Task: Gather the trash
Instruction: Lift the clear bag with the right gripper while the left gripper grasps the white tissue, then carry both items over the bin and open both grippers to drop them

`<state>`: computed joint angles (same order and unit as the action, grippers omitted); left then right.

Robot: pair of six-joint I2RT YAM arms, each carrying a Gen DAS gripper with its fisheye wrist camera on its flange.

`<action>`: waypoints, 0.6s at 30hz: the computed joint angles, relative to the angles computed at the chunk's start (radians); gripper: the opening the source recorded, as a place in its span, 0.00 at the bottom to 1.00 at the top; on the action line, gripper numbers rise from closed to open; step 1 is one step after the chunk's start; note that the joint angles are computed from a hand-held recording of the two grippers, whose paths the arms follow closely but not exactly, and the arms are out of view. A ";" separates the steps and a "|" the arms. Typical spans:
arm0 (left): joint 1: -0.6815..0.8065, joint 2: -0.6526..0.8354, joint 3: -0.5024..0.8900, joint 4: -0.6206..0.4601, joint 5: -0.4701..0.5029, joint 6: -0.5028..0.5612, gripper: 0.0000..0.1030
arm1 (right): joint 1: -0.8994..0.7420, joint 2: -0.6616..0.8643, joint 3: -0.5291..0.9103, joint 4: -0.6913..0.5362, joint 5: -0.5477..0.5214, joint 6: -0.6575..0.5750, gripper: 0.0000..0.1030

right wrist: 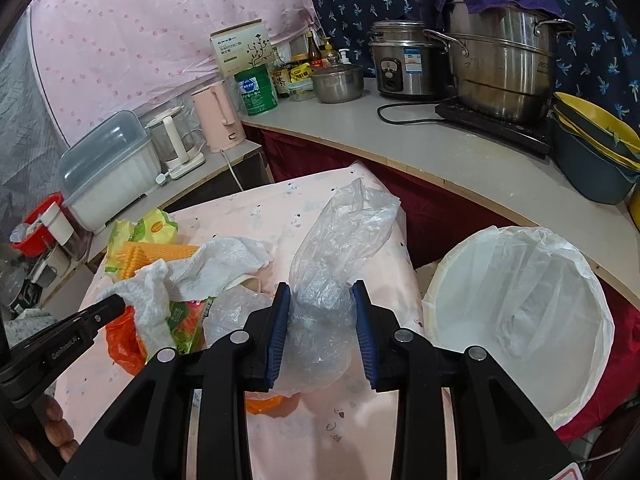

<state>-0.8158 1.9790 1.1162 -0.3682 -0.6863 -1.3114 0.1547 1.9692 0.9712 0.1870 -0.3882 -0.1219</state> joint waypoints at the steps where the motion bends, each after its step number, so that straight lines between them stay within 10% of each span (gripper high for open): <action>1: -0.011 -0.003 0.006 -0.016 -0.006 -0.009 0.02 | -0.006 -0.011 -0.009 0.001 -0.005 -0.002 0.30; 18: -0.108 0.224 0.449 -0.172 -0.015 0.125 0.02 | -0.189 -0.104 -0.098 -0.001 -0.077 -0.054 0.30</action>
